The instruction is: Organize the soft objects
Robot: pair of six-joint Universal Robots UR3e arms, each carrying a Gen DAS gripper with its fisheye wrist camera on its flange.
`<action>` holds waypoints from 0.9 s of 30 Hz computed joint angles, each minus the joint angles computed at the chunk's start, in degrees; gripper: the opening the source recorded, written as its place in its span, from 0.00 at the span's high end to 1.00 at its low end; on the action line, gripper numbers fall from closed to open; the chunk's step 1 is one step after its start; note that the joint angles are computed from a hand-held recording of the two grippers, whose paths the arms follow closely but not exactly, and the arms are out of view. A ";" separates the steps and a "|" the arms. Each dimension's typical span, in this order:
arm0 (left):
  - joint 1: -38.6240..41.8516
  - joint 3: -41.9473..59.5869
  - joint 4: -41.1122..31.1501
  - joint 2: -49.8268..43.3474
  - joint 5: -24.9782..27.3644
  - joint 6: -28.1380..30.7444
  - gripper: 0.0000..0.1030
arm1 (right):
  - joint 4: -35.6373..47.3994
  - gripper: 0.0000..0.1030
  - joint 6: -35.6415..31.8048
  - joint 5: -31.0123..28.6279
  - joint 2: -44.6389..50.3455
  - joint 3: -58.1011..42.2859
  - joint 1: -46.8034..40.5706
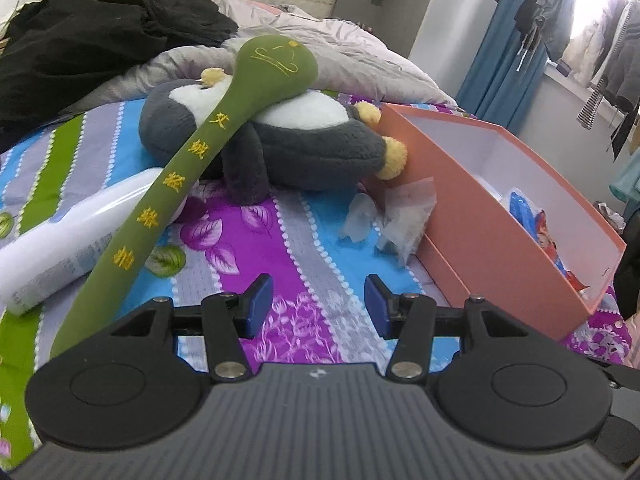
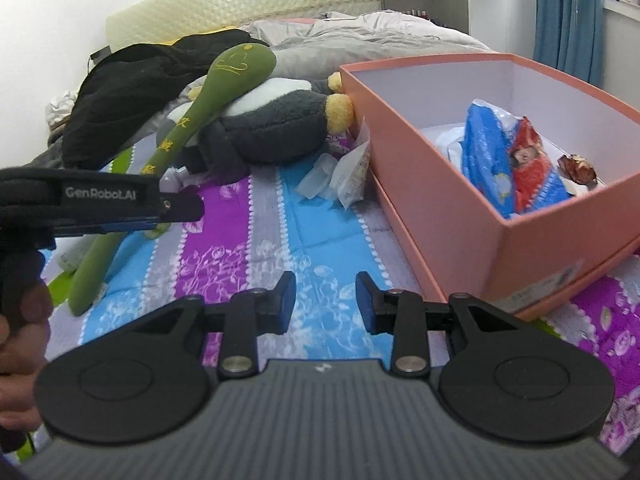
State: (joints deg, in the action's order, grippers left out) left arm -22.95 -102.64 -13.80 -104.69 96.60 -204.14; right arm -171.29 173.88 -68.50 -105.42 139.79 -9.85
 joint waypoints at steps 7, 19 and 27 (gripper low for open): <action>3.42 4.35 1.65 -6.51 -2.04 3.33 0.45 | -15.43 0.65 5.96 -7.69 17.26 -7.09 7.69; 7.14 17.33 0.90 -18.80 -10.68 4.80 0.45 | -20.59 0.65 9.89 -18.75 34.66 -21.31 14.09; 9.28 31.72 -4.70 -29.10 -17.31 6.40 0.47 | -20.29 0.67 11.75 -19.69 40.02 -26.25 14.80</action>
